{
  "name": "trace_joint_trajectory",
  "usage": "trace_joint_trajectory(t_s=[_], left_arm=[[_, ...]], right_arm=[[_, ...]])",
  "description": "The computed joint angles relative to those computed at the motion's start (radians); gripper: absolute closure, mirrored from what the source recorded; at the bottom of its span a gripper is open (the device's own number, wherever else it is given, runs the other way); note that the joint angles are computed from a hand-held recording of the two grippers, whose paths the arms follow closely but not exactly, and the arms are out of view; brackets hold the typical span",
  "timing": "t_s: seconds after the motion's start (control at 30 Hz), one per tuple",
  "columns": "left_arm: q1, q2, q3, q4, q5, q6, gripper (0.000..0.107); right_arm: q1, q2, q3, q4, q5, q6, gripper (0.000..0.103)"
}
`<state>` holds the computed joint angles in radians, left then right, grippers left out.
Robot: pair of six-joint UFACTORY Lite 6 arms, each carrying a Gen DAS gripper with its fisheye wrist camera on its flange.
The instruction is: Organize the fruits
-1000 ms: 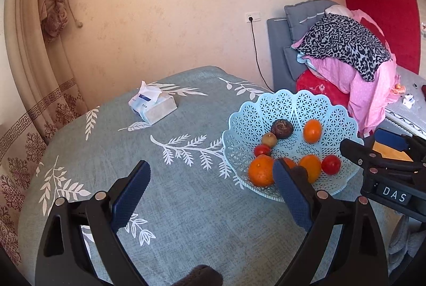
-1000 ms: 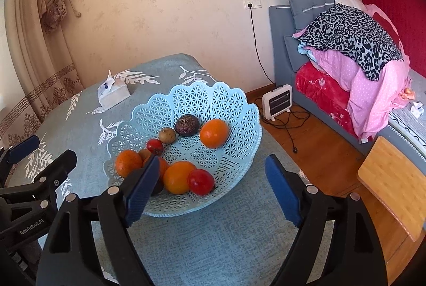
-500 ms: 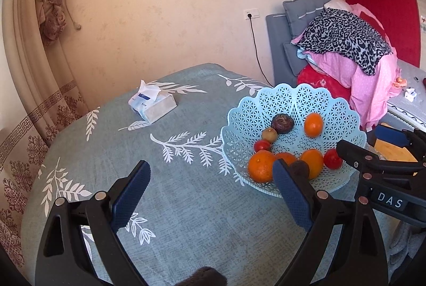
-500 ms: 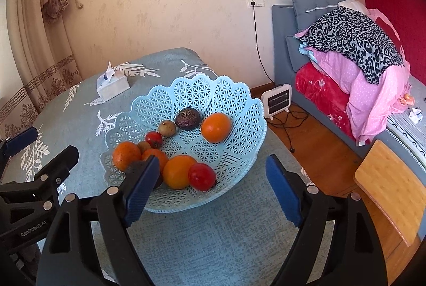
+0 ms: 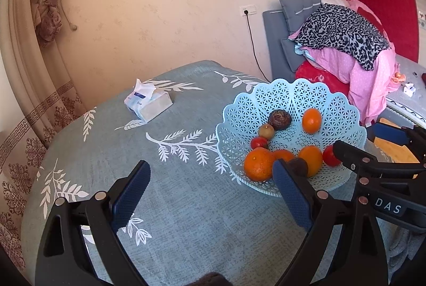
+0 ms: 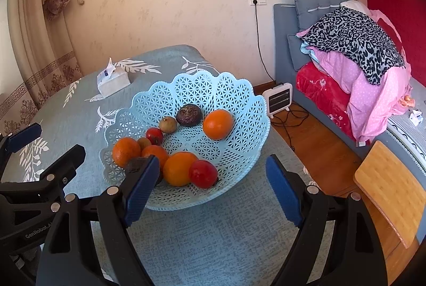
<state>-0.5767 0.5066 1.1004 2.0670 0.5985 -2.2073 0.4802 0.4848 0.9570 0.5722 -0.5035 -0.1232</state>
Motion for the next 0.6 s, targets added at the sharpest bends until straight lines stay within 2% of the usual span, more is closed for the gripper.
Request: trace_joint_trajectory(t_s=[0.2, 0.4, 0.6], left_arm=[[-0.004, -0.009, -0.022, 0.050, 0.010, -0.040, 0.015], [-0.006, -0.012, -0.026, 0.021, 0.020, -0.024, 0.015], [0.028, -0.040, -0.051, -0.011, -0.034, -0.026, 0.015]], right_arm=[[-0.002, 0.000, -0.001, -0.001, 0.000, 0.003, 0.020], [-0.004, -0.001, 0.001, 0.000, 0.003, 0.007, 0.020], [0.006, 0.002, 0.005, 0.000, 0.006, 0.006, 0.020]])
